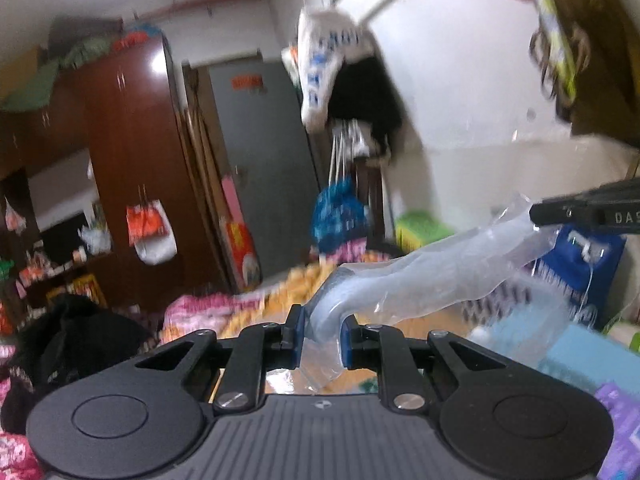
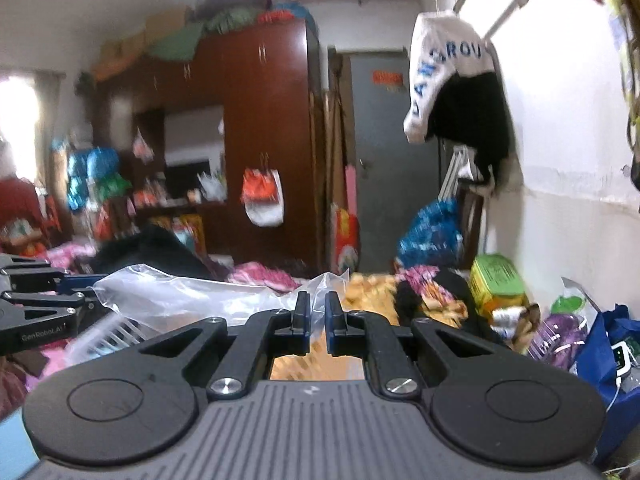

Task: Organize objects
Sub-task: 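Carry the plastic bag with the left gripper over the second basket, then open the left gripper to release the bag into the basket, then grasp the purple tissue pack with the left gripper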

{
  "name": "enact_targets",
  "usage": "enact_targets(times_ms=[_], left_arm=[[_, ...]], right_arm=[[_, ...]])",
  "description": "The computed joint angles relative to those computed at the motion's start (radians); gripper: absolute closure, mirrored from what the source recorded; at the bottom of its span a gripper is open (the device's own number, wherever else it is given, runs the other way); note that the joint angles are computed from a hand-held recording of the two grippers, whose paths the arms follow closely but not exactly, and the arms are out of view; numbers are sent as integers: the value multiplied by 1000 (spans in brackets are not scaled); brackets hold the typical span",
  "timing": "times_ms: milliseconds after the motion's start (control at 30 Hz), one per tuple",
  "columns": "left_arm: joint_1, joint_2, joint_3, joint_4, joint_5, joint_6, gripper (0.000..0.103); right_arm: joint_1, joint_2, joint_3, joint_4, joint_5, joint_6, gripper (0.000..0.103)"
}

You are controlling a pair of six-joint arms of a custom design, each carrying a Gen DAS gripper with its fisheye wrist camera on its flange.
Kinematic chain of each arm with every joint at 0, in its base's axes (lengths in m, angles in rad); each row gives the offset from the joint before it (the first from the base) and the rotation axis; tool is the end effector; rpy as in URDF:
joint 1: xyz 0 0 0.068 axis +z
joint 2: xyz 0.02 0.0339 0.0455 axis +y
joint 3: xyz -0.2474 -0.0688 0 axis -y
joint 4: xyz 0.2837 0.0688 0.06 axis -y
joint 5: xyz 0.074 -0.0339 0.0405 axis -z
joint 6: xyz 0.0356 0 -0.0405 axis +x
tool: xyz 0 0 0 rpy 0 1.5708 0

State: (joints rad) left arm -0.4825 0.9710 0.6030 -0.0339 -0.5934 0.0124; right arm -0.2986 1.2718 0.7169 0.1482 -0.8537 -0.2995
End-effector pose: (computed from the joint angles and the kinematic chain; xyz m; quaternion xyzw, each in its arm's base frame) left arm 0.2412 -0.1039 0.2311 0.0390 0.8128 0.1143 0.5699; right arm 0.3035 -0.0654 0.2129 -0.2279 0.7603 0.1831 0.5801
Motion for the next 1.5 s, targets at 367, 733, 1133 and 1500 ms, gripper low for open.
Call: enact_targets(times_ms=[367, 733, 1133, 1500], left_arm=[[51, 94, 55, -59, 40, -14, 82], [84, -31, -12, -30, 103, -83, 15], [-598, -685, -409, -358, -316, -446, 15], [-610, -279, -506, 159, -154, -444, 15]], right_arm=[[72, 29, 35, -109, 106, -102, 94], [15, 37, 75, -107, 39, -48, 14], [-469, 49, 31, -660, -399, -662, 0], [-472, 345, 203, -1017, -405, -1023, 0]])
